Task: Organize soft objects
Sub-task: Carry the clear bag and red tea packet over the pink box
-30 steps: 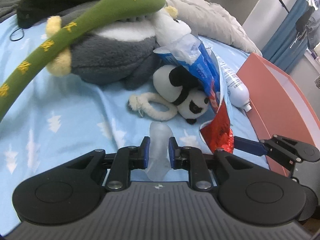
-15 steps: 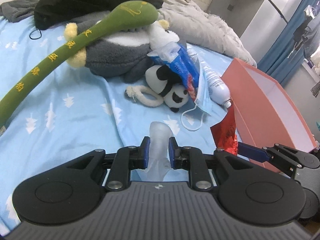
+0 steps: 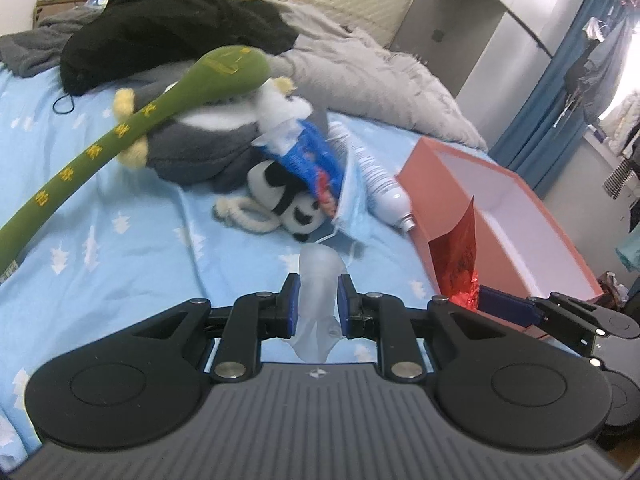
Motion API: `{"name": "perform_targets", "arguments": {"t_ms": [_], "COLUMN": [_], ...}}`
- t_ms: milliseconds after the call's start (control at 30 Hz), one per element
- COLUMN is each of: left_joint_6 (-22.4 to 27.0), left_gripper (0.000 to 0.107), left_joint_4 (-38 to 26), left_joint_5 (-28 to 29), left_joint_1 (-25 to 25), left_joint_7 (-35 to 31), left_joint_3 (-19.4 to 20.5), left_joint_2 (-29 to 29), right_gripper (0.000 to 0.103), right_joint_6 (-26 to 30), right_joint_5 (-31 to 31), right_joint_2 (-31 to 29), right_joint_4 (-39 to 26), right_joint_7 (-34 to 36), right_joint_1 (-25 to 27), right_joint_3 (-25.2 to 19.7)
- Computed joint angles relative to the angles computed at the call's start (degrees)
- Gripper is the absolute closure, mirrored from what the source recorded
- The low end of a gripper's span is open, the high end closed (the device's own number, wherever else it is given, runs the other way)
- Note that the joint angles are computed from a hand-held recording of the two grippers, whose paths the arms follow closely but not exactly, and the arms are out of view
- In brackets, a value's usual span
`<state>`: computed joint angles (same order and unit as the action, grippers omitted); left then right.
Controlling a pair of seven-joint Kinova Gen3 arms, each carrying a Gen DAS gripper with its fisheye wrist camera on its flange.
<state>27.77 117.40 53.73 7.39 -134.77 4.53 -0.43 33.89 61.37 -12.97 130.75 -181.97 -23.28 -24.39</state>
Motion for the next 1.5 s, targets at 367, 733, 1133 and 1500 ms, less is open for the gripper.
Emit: {"name": "perform_targets", "arguments": {"t_ms": [367,733,1133,1500], "left_joint_6": [0.7,1.3,1.6,1.1], "left_gripper": [0.085,0.085,0.085,0.085], "left_joint_4": [-0.6,-1.8,-3.9,-8.1], "left_joint_5": [-2.8,-2.4,-2.8,-3.7], "left_joint_1": [3.1,7.3,12.4,15.9], "left_joint_7": [4.7,5.2,5.9,4.8], "left_joint_3": [0.0,0.5,3.9,6.8], "left_joint_2": [-3.4,-4.8,-3.4,-1.2], "right_gripper": [0.05,0.05,0.049,0.049], "right_joint_6": [4.0,7.5,14.5,13.7], "right_joint_5": [-6.7,-16.5,-29.1,-35.2], "right_joint_2": [-6.6,-14.9,-26.1,-33.2], "right_joint_4": [0.7,1.2,1.4,2.2], "right_joint_7": [2.3,8.4,17.5,24.0], "right_joint_1": [2.5,8.1,14.0,21.4], "right_joint_3": [-3.6,-7.2,-9.0,-6.2]}}
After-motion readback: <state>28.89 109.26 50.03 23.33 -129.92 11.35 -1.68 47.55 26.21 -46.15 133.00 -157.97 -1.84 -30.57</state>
